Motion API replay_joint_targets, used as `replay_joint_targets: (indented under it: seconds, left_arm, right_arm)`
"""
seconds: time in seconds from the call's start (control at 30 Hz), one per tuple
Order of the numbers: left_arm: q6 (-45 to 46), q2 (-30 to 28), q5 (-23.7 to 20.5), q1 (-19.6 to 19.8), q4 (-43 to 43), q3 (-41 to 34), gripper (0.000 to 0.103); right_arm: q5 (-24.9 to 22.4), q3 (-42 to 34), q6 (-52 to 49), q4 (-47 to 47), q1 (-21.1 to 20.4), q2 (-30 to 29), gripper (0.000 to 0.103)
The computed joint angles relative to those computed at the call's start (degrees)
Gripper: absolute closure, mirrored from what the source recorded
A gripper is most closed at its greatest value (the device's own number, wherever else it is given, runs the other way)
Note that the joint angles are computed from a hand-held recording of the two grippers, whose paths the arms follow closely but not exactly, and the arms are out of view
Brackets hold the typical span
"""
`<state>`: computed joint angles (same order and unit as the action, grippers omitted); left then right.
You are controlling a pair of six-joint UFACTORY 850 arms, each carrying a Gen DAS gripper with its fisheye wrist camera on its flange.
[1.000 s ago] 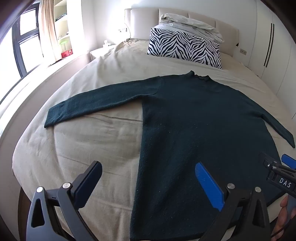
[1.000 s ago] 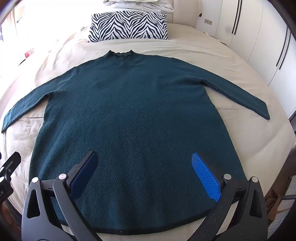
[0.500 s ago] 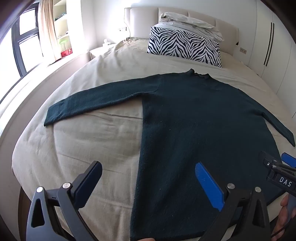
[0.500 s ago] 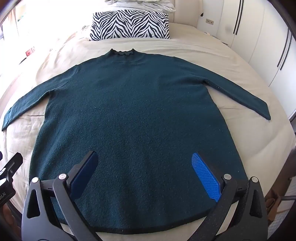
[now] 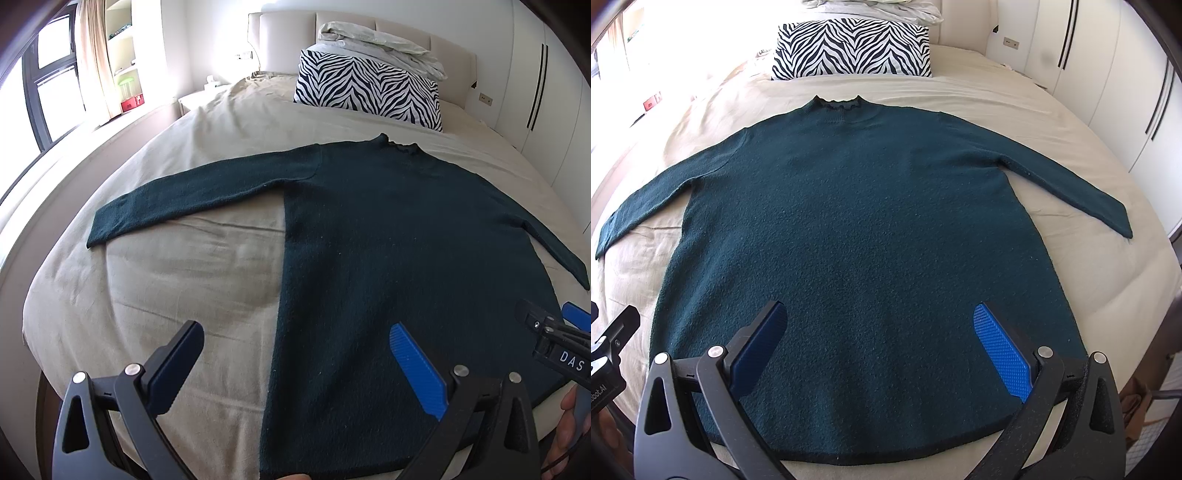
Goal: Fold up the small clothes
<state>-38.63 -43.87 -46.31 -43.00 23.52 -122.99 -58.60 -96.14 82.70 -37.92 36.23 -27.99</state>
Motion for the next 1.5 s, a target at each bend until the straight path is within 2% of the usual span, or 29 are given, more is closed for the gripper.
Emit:
replay_joint_targets:
  seconds: [1.5]
  left_arm:
    - [0.25,0.92,0.40,0.74,-1.07,1.41,0.000]
  right_arm:
    - [-0.15,-0.85,-1.02,0.52,0.20,-0.65,0.000]
